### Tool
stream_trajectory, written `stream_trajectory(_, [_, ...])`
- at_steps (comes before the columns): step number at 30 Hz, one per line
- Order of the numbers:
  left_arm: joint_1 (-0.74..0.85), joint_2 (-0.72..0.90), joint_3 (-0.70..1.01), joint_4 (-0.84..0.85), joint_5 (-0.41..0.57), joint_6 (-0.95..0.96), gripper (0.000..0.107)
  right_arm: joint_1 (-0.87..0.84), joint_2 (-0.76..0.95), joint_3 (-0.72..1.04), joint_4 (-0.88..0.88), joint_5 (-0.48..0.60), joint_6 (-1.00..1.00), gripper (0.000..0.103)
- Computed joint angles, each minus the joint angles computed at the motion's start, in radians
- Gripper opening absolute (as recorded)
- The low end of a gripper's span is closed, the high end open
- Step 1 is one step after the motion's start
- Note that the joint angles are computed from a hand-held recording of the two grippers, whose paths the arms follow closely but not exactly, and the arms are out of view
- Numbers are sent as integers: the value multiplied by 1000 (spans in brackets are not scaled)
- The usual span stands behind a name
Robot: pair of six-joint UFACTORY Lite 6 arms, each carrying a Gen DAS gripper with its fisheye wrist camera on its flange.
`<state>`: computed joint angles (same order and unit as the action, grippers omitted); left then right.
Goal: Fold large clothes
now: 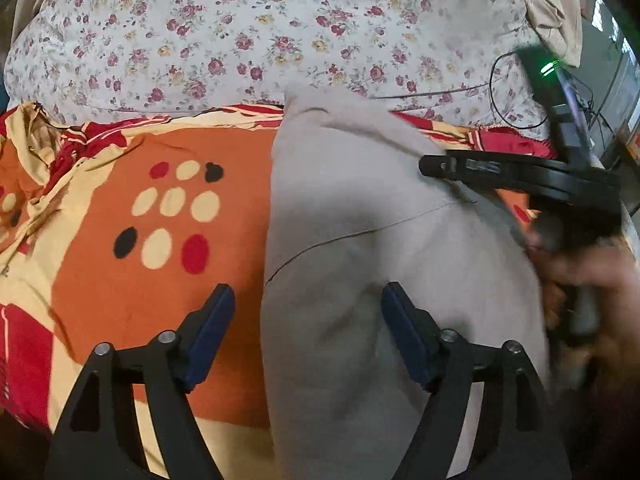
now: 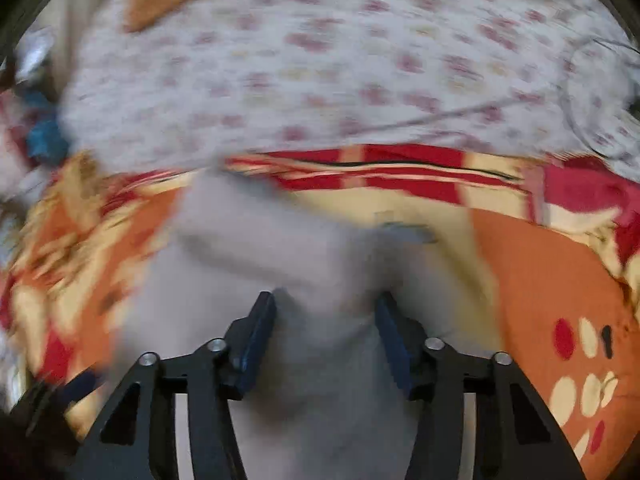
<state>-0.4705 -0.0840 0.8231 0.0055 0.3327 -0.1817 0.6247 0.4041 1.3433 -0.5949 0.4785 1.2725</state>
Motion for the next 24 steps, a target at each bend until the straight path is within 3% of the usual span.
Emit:
stream_trajectory(2, [-16,-2,5,23,7,-23,77,-53,-11,-73,-26,-86,68,50])
stream_trajectory(4, [-33,-5,10,82,18,-77,77,-67,-57,-114,49,-103,-13,52])
stream_trajectory(8, [-44,-22,-13,149,14,-157,77,17,-215,-166,53,24,-47,55])
stream_trajectory(13, [-65,-43,-23,210,29,-239,76,258,-371,-225,-54,197,32,56])
stream_trajectory(17, [-95,-70,-44,308,35,-337,77,364,-359,-290,-69,268,79,54])
stream_trajectory(20, [-102,-87,-56,293,37,-328,77,392,-347,-382,-86,251,136,54])
stream_trajectory(24, [-130,-127,-69,396,72,-430,76,414,-408,-421,-93,299,189,55])
